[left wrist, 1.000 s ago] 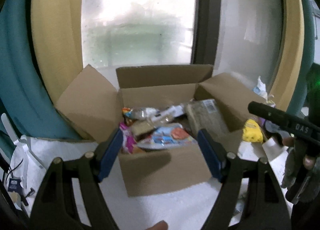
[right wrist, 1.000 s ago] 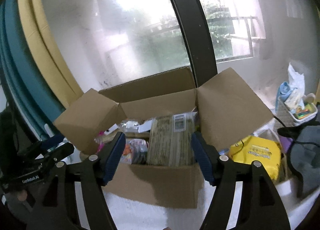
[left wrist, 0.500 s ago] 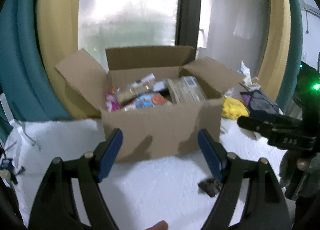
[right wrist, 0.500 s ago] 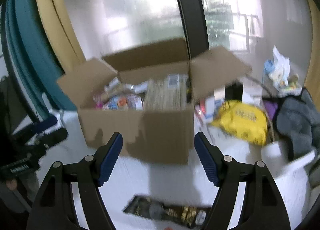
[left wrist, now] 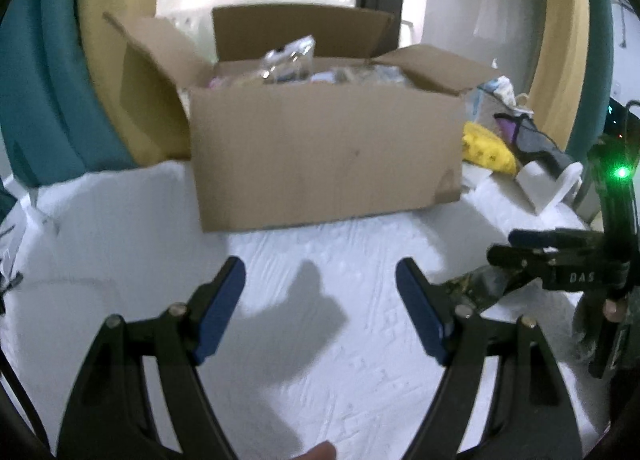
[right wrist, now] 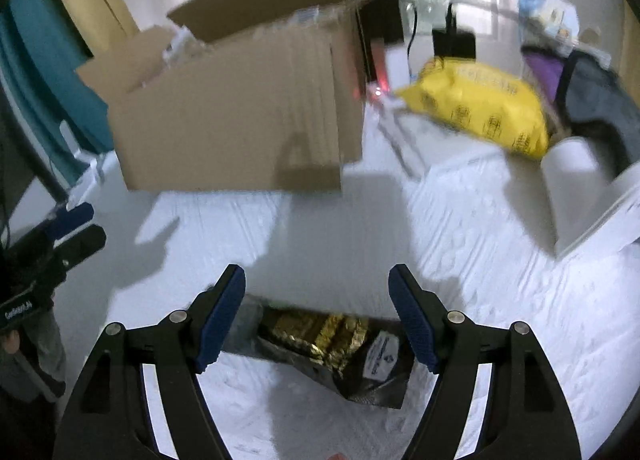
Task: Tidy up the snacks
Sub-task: 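Lower both tools toward the dark snack bag on the table, then close the right tool on the dark gold-printed snack bag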
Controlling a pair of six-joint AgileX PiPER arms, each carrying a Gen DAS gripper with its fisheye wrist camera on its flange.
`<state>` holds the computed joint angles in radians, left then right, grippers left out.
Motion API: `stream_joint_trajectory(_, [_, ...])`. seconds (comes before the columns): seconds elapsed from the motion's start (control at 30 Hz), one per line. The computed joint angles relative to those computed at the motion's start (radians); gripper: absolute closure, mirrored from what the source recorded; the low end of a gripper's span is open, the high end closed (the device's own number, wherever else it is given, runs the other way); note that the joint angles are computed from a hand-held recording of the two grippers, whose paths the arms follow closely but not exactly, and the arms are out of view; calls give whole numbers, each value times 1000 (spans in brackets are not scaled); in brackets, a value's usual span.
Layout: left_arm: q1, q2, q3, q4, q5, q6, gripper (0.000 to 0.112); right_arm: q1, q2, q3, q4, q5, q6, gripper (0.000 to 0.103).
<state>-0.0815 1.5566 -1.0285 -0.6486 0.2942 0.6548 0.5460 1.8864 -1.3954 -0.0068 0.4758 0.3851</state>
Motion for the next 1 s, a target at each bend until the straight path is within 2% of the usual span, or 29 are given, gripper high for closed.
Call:
stream_joint_trajectory(0.1, [22, 10, 21, -83, -18, 90, 33, -5, -15, 53, 67, -49, -53, 24])
stream_joint_trajectory(0.17, [36, 15, 29, -145, -14, 148, 33, 0, -28, 67, 56, -40, -40, 24])
stream_joint_trajectory(0.33, [78, 12, 50, -297, 10, 297, 33, 45, -79, 132, -45, -53, 104, 24])
stream_joint_trajectory(0.47, [100, -4, 61, -269, 32, 292, 33, 117, -100, 155, -211, -37, 315, 24])
stream_joint_trajectory(0.63, [104, -5, 66, -169, 41, 210, 33, 197, -65, 115, -376, 8, 478, 24])
stream_joint_trajectory(0.83, [107, -8, 73, -134, 46, 176, 33, 230, -40, 79, -344, 14, 433, 24])
stream_joint_trajectory(0.93, [114, -4, 71, -137, 67, 172, 33, 220, -68, 121, -273, -30, 360, 24])
stream_joint_trajectory(1.0, [119, -1, 69, -144, 74, 175, 33, 230, -81, 133, -273, -23, 356, 23])
